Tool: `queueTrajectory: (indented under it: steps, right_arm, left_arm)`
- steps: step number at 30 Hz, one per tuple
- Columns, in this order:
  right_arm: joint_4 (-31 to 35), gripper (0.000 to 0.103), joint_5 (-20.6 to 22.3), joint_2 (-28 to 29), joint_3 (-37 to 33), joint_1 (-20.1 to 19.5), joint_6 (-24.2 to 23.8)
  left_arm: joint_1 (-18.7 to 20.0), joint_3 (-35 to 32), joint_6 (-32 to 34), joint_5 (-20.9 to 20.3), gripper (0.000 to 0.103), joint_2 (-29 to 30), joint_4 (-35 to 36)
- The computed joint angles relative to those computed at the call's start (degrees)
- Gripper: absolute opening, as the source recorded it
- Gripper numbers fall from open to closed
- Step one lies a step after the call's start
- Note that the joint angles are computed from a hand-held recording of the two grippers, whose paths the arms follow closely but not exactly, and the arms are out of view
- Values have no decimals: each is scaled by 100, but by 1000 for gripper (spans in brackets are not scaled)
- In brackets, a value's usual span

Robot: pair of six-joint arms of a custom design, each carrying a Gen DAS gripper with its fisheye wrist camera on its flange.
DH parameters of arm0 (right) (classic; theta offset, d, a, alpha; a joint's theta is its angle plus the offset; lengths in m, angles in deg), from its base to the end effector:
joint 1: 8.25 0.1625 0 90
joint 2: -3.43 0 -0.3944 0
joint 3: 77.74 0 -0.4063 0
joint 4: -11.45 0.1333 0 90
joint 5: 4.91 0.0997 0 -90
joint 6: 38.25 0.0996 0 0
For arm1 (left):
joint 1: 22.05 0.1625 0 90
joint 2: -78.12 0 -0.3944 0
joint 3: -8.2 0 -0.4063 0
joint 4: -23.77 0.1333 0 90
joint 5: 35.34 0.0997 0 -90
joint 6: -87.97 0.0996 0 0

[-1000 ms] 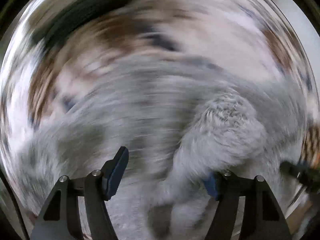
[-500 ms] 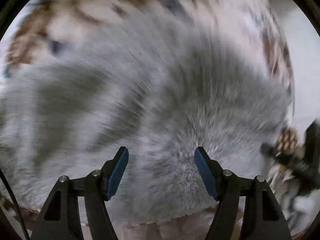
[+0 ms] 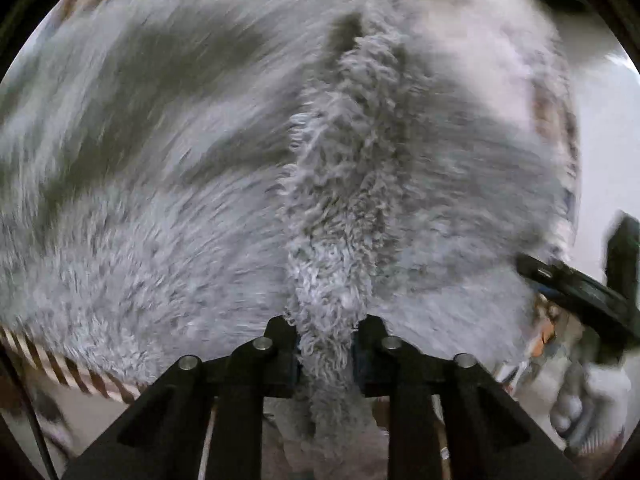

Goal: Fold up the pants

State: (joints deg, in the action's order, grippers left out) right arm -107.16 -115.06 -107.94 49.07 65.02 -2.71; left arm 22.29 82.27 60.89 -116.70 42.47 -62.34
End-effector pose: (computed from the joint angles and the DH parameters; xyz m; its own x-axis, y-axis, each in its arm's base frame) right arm -0.0106 -0.3793 0.3533 -0.5503 0.8231 0.1405 0.7375 0.5580 -0.3804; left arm -0.3586 -0.5577 0.0000 -0.7916 0.4572 -0.4054 0.1893 0.8143 0.5488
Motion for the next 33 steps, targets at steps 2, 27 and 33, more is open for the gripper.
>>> queueTrajectory:
  steps: [2,27,33]
  right_arm:
    - [65,62,1,144,-89,64,144]
    - [1692,67,-1514,2655,-2200,2379,1440]
    - [1460,67,-1522,3794,-2889,2498,1192]
  left_arm:
    - [151,-36,-327,-191,36,-15,-49]
    - [646,2429,-2952,1864,99,-2693,-3248]
    - [1063,2794,-3360,2226,97,-2893,-4061]
